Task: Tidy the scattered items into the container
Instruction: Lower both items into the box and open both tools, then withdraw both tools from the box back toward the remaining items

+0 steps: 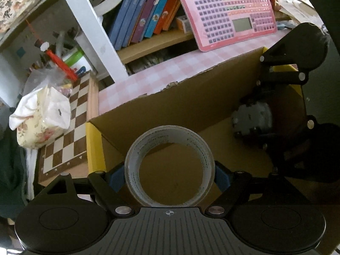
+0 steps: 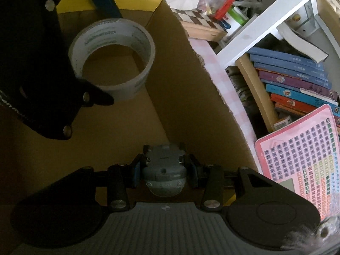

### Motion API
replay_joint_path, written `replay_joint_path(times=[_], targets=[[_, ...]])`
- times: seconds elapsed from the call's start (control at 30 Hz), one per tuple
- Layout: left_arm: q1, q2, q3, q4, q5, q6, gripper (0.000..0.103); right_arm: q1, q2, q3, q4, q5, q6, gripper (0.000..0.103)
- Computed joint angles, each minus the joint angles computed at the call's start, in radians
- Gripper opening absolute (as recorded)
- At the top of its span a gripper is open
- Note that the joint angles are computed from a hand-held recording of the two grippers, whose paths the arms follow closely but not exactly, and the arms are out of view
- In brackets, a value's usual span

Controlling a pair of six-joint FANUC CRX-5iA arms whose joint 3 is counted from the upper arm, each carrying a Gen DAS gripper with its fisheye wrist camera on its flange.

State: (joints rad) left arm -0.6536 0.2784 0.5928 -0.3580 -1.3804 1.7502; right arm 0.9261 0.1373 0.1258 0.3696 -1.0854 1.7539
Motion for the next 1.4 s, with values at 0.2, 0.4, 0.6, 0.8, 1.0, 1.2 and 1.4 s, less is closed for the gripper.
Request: replay_joint_path(times=[0.2, 0.4, 0.6, 0.8, 1.0, 1.2, 1.4], targets=[[-0.024, -0.033, -0.028, -0.03, 0.027, 0.006, 0.09, 0.008, -0.027, -0.014, 0.005, 0.017, -0.029, 0.054], [-0.05, -0.095, -0.063, -0.073, 0.063, 0.037, 0.09, 0.035, -0.091, -0.047, 0.027, 0.043, -0.089, 0.059], [-0.087, -0.172, -0.093, -0.13, 0.083, 0.084, 0.09, 0.067, -0.177, -0.085, 0.065, 0.067, -0.211, 0.062], [-0.139, -0.247, -0.119, -0.192, 0.089, 0.146, 0.091, 0.119, -0.268, -0.136, 0.143, 0.067, -0.374, 0.062], [-0.209, -0.351, -0.187, -0.227, 0.106, 0.227, 0.091, 0.206, -0.379, -0.223, 0.262, 0.057, -0.622, 0.069], [-0.28, -0.432, -0.25, -0.264, 0.091, 0.355, 0.091, 0.313, -0.46, -0.302, 0.367, 0.006, -0.835, 0.069], [-0.385, -0.473, -0.286, -0.351, 0.012, 0.508, 0.091, 0.417, -0.509, -0.384, 0.481, -0.045, -1.052, 0.069]])
